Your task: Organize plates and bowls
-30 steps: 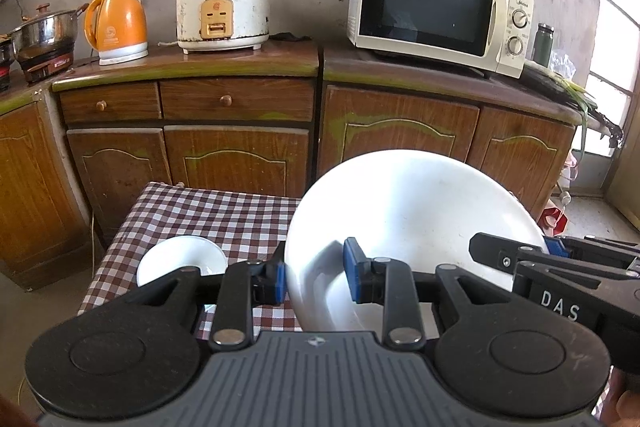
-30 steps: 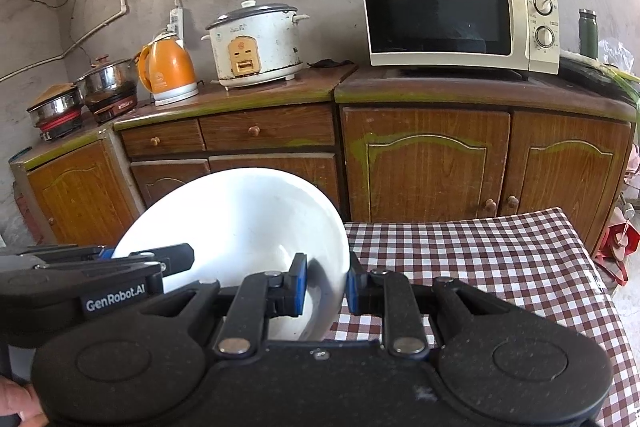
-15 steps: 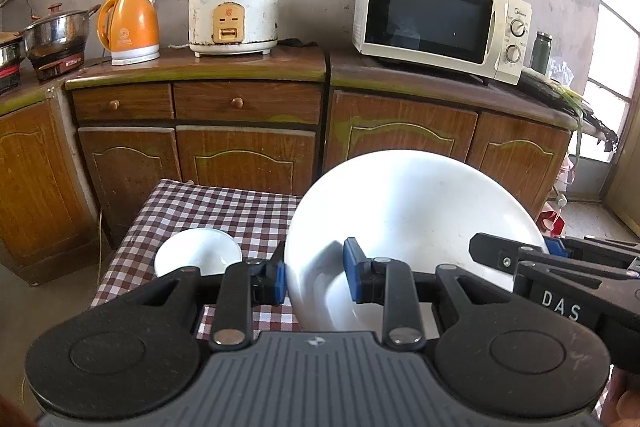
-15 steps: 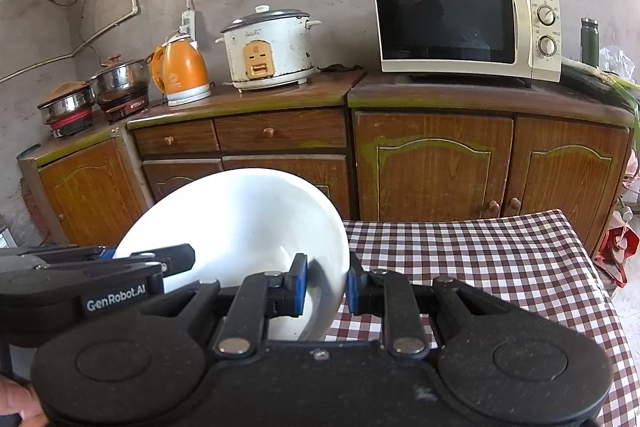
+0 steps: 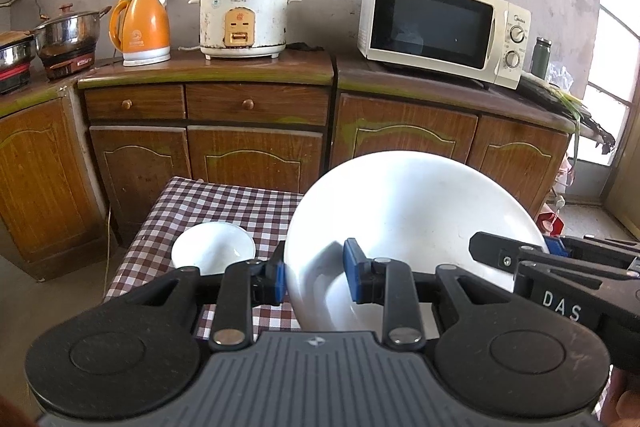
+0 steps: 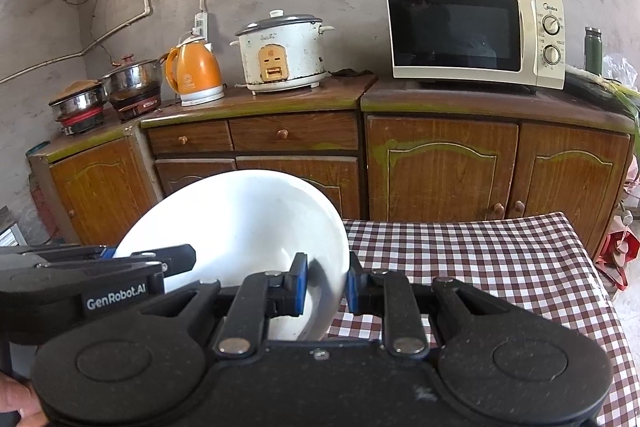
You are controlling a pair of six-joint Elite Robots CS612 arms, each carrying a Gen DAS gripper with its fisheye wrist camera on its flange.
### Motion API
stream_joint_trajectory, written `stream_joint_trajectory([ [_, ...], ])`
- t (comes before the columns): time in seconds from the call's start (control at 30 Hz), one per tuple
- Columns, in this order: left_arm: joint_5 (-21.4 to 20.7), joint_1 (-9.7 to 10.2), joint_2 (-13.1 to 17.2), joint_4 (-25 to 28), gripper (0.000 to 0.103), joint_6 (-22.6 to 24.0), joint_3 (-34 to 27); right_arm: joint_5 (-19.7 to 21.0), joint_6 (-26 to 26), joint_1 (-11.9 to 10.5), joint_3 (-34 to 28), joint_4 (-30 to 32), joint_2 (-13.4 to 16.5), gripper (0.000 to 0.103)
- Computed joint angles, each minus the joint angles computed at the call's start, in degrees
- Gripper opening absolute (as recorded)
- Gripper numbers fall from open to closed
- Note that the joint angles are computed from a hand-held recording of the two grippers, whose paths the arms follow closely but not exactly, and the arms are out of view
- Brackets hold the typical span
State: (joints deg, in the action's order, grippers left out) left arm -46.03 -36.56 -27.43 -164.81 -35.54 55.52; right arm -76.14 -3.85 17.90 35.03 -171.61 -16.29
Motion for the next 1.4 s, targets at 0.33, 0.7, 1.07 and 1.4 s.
stream_joint_trajectory([
  [0.33, -0.23, -0.30, -1.69, -0.98, 0.029, -1.33, 3.17, 0.74, -0.34, 0.30, 4.07, -1.73, -2.11, 0.025],
  [0.7, 0.59, -0.69, -3.13, -1.44, 0.029, -2.18, 5.84, 1.40, -0.73, 0.65, 7.69, -3.34, -3.95, 0.025],
  [1.07, 1.95, -1.19, -4.76, -1.98, 0.029, -3.55, 9.07, 2.40, -0.99, 1.04, 10.74, -5.04, -5.31, 0.025],
  [1.4, 3.51, -1.71, -6.28, -2.06, 0.029, -5.05, 12.29, 4.31, -1.26, 1.23, 13.39, -5.74, -6.44, 0.025],
])
